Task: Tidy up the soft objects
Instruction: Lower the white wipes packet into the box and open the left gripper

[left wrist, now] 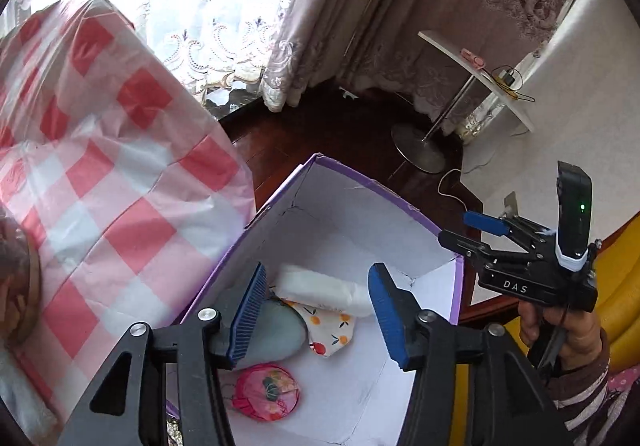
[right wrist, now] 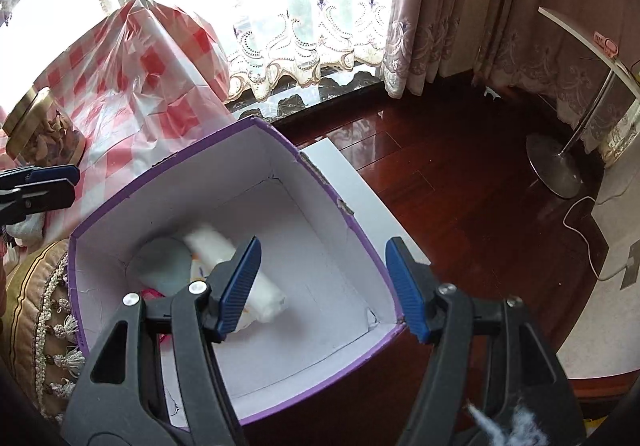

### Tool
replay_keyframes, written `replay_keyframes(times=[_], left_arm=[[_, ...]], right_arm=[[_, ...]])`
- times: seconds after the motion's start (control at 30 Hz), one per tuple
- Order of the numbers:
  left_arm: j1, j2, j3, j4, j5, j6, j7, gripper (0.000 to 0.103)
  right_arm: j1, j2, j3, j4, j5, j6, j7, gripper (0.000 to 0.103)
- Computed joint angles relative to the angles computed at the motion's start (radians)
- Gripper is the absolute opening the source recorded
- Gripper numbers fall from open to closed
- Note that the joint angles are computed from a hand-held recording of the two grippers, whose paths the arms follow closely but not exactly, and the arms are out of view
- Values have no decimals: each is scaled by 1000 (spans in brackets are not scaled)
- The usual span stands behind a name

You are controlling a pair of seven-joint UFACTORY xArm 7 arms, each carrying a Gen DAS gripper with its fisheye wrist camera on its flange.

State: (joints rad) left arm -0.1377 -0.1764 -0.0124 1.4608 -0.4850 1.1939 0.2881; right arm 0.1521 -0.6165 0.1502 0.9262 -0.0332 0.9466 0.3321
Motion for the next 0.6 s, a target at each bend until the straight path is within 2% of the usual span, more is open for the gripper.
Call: replay_keyframes(times=[0.17, 0.4, 0.6], left_arm=[[32, -78, 37, -86, -17, -40, -16, 55], [69, -258, 88, -273, -15, -161, -70, 57], [97, -361, 132, -334, 52, -160, -123, 58]], right_arm=[[27, 19, 3, 0, 30, -20, -3, 68], [80, 51, 29, 43, 55, -41, -22, 68], [151, 113, 60, 104, 96, -61, -52, 68]])
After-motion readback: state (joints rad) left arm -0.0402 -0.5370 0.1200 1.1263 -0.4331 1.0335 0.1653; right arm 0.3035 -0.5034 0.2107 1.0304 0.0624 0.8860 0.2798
